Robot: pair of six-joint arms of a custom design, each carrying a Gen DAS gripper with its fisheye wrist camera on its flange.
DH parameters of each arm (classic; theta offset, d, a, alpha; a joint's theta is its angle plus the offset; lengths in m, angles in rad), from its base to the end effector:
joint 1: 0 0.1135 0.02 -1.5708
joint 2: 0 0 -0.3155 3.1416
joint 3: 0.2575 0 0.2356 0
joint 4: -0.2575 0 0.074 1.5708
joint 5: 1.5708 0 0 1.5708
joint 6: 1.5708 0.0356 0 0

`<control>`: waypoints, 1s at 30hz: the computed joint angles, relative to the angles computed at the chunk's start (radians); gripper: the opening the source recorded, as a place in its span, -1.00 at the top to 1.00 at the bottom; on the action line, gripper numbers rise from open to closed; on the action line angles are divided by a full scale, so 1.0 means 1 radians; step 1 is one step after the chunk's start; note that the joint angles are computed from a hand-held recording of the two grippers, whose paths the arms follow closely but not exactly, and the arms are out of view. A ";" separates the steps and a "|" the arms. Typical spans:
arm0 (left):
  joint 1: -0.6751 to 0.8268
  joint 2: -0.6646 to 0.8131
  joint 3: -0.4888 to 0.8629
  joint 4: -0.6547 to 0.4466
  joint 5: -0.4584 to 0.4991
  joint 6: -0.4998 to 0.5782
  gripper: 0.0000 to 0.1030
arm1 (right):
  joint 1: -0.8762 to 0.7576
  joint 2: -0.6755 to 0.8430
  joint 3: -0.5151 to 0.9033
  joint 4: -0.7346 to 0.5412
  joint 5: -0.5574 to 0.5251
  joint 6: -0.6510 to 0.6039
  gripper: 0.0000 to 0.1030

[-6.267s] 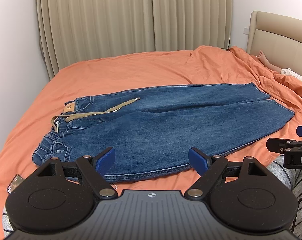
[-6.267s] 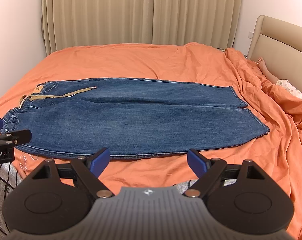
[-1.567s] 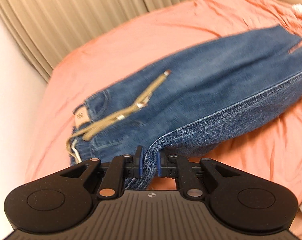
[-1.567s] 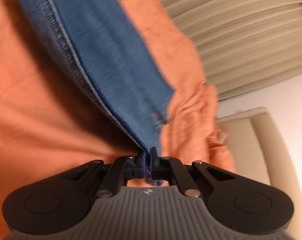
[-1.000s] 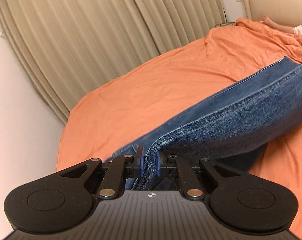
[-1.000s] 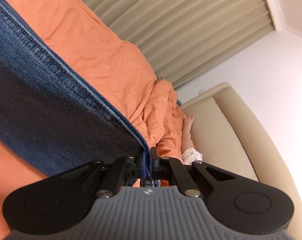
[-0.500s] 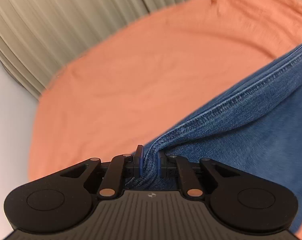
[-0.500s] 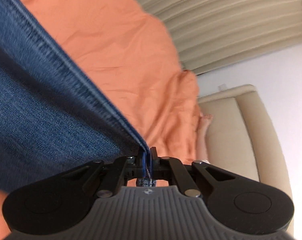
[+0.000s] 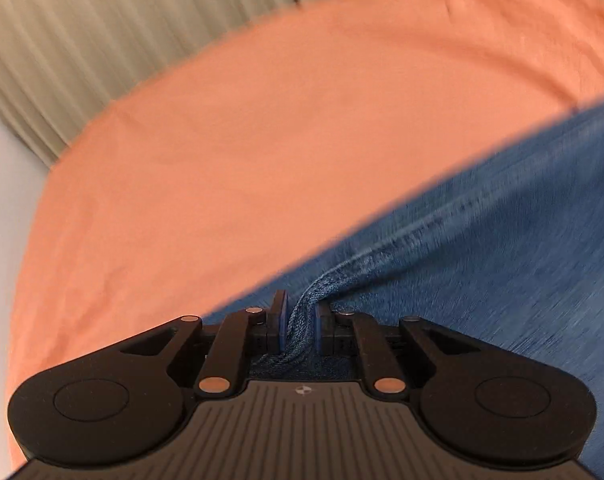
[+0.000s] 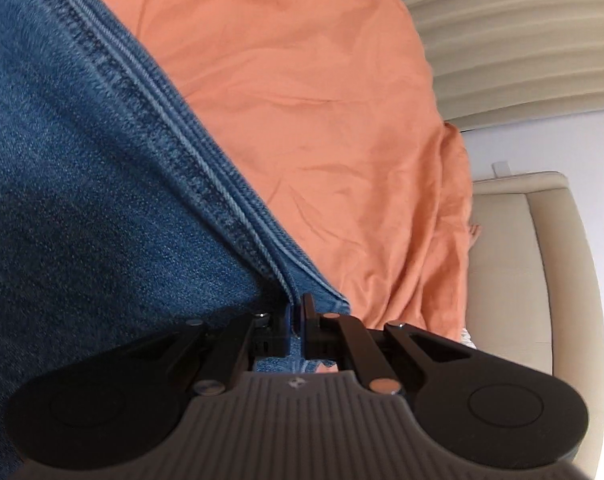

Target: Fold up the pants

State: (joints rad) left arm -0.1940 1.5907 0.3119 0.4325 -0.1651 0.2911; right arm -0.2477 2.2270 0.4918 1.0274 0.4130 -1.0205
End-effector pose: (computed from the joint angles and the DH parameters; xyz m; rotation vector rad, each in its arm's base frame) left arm 0.2186 -0.0370 0.1463 0.5066 2.3626 0.2440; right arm 0.3023 -0.0912 0.0596 -0.7071 2.3676 -1.0860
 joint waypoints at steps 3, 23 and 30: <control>0.003 -0.237 -0.066 -0.057 0.034 -0.040 0.74 | -0.022 -0.061 -0.109 0.119 -0.038 -0.040 1.00; 0.085 0.015 0.101 -0.107 0.015 -0.077 -0.47 | 0.041 -0.010 0.152 -0.214 0.081 0.210 -0.07; 0.135 -0.186 0.087 -0.268 0.041 -0.035 -0.56 | -0.111 -0.261 0.166 -0.518 -0.164 0.404 -0.18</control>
